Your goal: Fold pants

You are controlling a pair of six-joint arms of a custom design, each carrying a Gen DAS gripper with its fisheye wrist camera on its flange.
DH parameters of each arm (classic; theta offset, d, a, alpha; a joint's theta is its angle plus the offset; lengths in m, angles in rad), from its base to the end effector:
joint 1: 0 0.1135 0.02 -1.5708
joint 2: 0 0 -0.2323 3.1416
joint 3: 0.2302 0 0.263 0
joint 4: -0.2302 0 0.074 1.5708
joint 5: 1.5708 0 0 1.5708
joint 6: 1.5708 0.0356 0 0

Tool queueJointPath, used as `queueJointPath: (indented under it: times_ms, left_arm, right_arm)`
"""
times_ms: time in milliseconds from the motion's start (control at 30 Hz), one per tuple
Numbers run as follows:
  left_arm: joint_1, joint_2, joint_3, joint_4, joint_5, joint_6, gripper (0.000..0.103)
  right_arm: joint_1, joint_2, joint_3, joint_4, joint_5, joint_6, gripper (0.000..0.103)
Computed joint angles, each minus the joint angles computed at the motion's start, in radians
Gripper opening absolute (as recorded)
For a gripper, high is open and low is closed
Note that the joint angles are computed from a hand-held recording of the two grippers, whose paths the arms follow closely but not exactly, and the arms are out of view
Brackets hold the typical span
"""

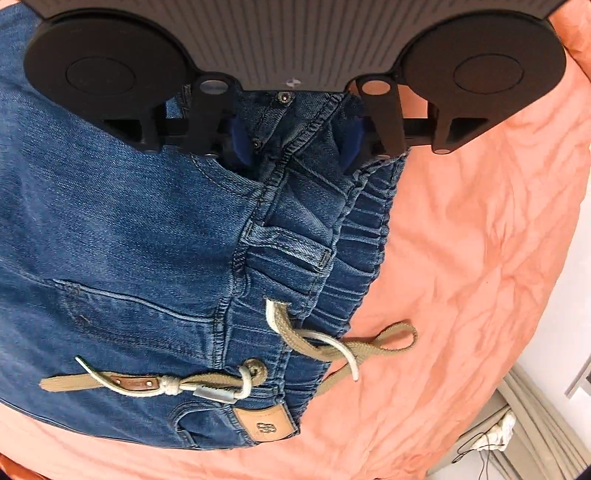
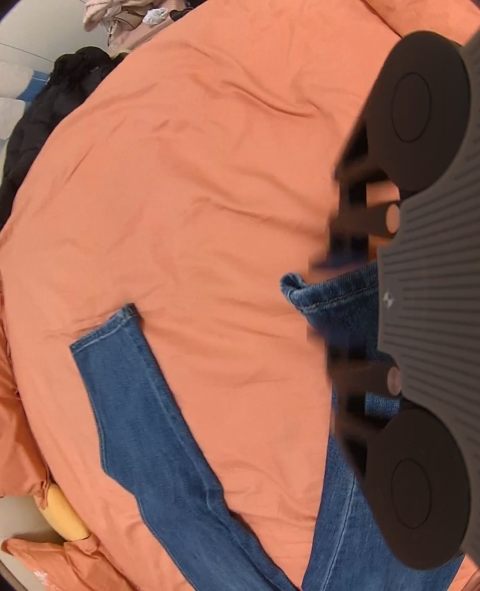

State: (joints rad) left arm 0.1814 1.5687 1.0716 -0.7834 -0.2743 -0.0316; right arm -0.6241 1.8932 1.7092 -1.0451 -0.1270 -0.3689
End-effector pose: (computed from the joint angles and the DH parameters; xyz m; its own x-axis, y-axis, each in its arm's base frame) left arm 0.2975 0.0644 0.1727 -0.9341 -0.2022 -0.2943 -0.2796 0.9269 0.2504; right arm 0.3215 -0.2260 0.2430 -0.9097 0.2144 -0.3556 0.2329 0.9725 -0.0095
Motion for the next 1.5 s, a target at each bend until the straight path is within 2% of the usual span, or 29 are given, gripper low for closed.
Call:
queueJointPath:
  times_ms: [133, 233, 333, 400, 433, 467, 567, 733, 800, 900, 967, 1100, 1233, 1300, 1333, 1367, 1433, 1500]
  left_arm:
    - [0.003, 0.009, 0.008, -0.006, -0.004, -0.006, 0.056]
    - [-0.006, 0.034, 0.028, -0.015, -0.02, -0.016, 0.055]
    - [-0.014, 0.044, 0.036, -0.024, -0.033, -0.024, 0.055]
    - [-0.013, 0.039, 0.034, -0.027, -0.033, -0.03, 0.056]
    - [-0.013, 0.036, 0.031, -0.026, -0.034, -0.031, 0.056]
    - [-0.013, 0.034, 0.028, -0.024, -0.035, -0.031, 0.056]
    - [-0.019, 0.034, 0.021, -0.015, -0.044, -0.035, 0.056]
    - [-0.017, 0.037, 0.027, -0.023, -0.041, -0.047, 0.056]
    - [-0.016, 0.035, 0.024, -0.018, -0.04, -0.044, 0.056]
    - [-0.018, 0.029, 0.013, -0.003, -0.042, -0.047, 0.056]
    - [-0.017, 0.021, 0.002, 0.008, -0.039, -0.05, 0.056]
    - [-0.01, 0.011, -0.005, 0.013, -0.03, -0.057, 0.057]
    - [-0.021, 0.008, -0.012, 0.021, -0.044, -0.071, 0.057]
    - [-0.024, 0.003, -0.018, 0.025, -0.047, -0.075, 0.057]
    - [-0.022, -0.002, -0.021, 0.027, -0.044, -0.074, 0.057]
    - [-0.02, -0.004, -0.023, 0.028, -0.04, -0.072, 0.057]
    - [-0.011, -0.011, -0.03, 0.034, -0.03, -0.067, 0.057]
    - [-0.009, -0.016, -0.037, 0.042, -0.026, -0.063, 0.057]
  right_arm:
    - [-0.027, -0.054, -0.008, 0.052, -0.028, 0.039, 0.002]
    - [-0.048, 0.002, 0.08, 0.049, -0.077, 0.133, 0.001]
    - [-0.011, 0.072, 0.121, 0.058, -0.013, 0.154, 0.005]
    - [-0.002, 0.094, 0.127, 0.078, 0.028, 0.182, 0.02]
    - [-0.008, 0.087, 0.113, 0.103, 0.046, 0.188, 0.044]
    - [-0.023, 0.078, 0.102, 0.118, 0.027, 0.185, 0.058]
    - [-0.083, 0.07, 0.112, 0.062, -0.073, 0.159, 0.056]
    - [-0.213, -0.053, -0.049, 0.045, -0.196, 0.087, 0.056]
    - [-0.281, -0.096, -0.121, 0.031, -0.272, 0.085, 0.052]
    - [-0.359, -0.127, -0.22, 0.008, -0.366, 0.08, 0.04]
    - [-0.383, -0.128, -0.289, 0.03, -0.407, 0.104, 0.035]
    - [-0.4, -0.109, -0.402, 0.165, -0.517, 0.264, 0.036]
    - [-0.354, -0.099, -0.452, 0.29, -0.512, 0.4, 0.037]
    - [-0.339, -0.114, -0.461, 0.311, -0.498, 0.44, 0.025]
    - [-0.335, -0.123, -0.455, 0.304, -0.489, 0.445, 0.011]
    - [-0.337, -0.14, -0.446, 0.283, -0.478, 0.437, 0.006]
    - [-0.355, -0.19, -0.417, 0.227, -0.51, 0.396, 0.004]
    - [-0.348, -0.27, -0.374, 0.152, -0.466, 0.324, 0.003]
